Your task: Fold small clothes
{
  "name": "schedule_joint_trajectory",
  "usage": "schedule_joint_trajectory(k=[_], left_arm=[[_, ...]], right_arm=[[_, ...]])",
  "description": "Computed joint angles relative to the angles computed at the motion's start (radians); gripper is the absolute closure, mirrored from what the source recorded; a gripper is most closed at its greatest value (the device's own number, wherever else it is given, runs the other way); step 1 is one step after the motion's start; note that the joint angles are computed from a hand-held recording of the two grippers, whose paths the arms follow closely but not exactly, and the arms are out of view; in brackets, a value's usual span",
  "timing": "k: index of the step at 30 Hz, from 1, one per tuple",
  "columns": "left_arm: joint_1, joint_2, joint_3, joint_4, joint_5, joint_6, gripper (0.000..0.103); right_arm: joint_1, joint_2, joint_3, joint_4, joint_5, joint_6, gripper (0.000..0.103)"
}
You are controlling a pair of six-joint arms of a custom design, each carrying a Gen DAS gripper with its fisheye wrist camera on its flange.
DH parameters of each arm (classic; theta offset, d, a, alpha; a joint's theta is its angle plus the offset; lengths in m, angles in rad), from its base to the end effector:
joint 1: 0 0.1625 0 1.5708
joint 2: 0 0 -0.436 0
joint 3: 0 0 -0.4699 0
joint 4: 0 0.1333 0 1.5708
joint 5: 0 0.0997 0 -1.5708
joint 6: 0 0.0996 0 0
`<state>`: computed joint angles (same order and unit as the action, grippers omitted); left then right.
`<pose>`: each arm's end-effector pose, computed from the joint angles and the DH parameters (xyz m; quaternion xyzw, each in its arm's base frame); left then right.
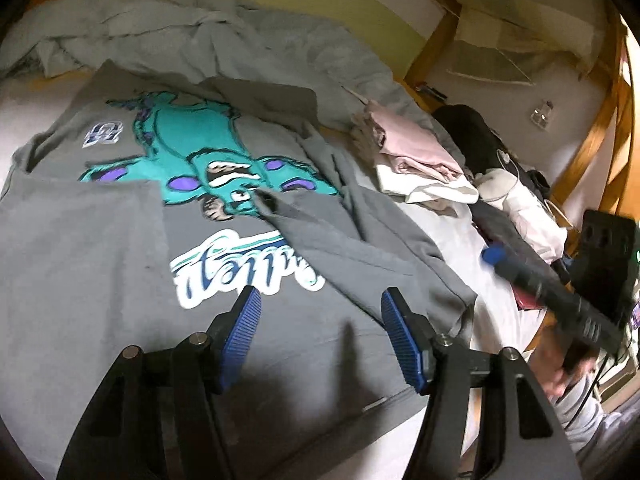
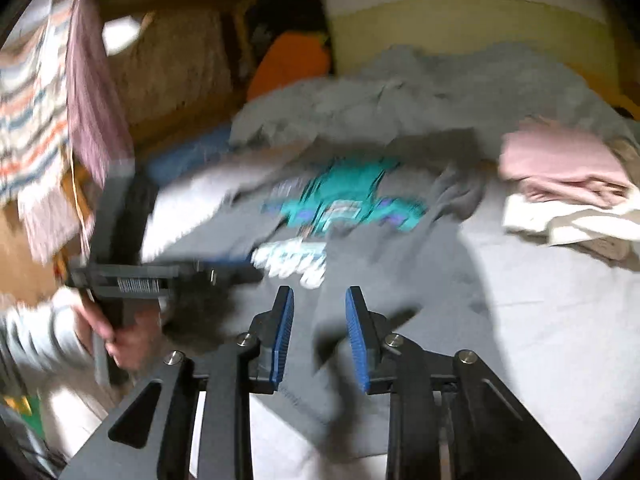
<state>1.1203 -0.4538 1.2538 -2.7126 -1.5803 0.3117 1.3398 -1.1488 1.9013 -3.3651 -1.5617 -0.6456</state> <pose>-0.2495 -0.8197 -0.0439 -0.3673 -0.9144 0.1693 0.0165 -0.0200 -0.6711 0.2749 0.1807 -0.8483 0.4523 0.2076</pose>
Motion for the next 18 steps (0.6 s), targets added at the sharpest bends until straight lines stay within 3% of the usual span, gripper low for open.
schedule_joint_trajectory(k=[3, 5, 6, 8, 10, 12, 14, 15, 18], left_arm=[[-0.030, 0.012, 0.010, -0.034, 0.039, 0.060, 0.042], [-0.051, 0.026, -0.001, -0.012, 0.041, 0.135, 0.038], [-0.067, 0.039, -0.010, 0.005, 0.066, 0.204, 0.037], [-0.094, 0.062, -0.017, -0.006, 0.140, 0.271, 0.038], [-0.107, 0.080, -0.041, 0.048, 0.140, 0.264, 0.038], [-0.119, 0.102, -0.054, 0.058, 0.181, 0.246, 0.037], [-0.128, 0.119, -0.044, 0.011, 0.248, 0.260, 0.037], [-0.135, 0.125, -0.027, -0.051, 0.307, 0.276, 0.037], [-0.140, 0.120, 0.034, -0.249, 0.414, 0.320, 0.035]], right_arm=[[-0.003, 0.004, -0.007, -0.133, -0.091, 0.040, 0.075], [0.017, 0.042, -0.062, -0.148, -0.260, 0.016, 0.075], [0.020, 0.053, -0.081, -0.130, -0.304, 0.012, 0.075], [0.010, 0.048, -0.103, -0.021, -0.324, 0.041, 0.075], [0.006, 0.055, -0.121, 0.065, -0.311, 0.060, 0.075], [0.017, 0.082, -0.148, 0.114, -0.356, 0.036, 0.075], [0.028, 0.120, -0.176, 0.098, -0.416, 0.014, 0.060], [0.031, 0.135, -0.187, 0.089, -0.434, 0.007, 0.045], [0.041, 0.206, -0.250, 0.011, -0.574, -0.038, 0.044]])
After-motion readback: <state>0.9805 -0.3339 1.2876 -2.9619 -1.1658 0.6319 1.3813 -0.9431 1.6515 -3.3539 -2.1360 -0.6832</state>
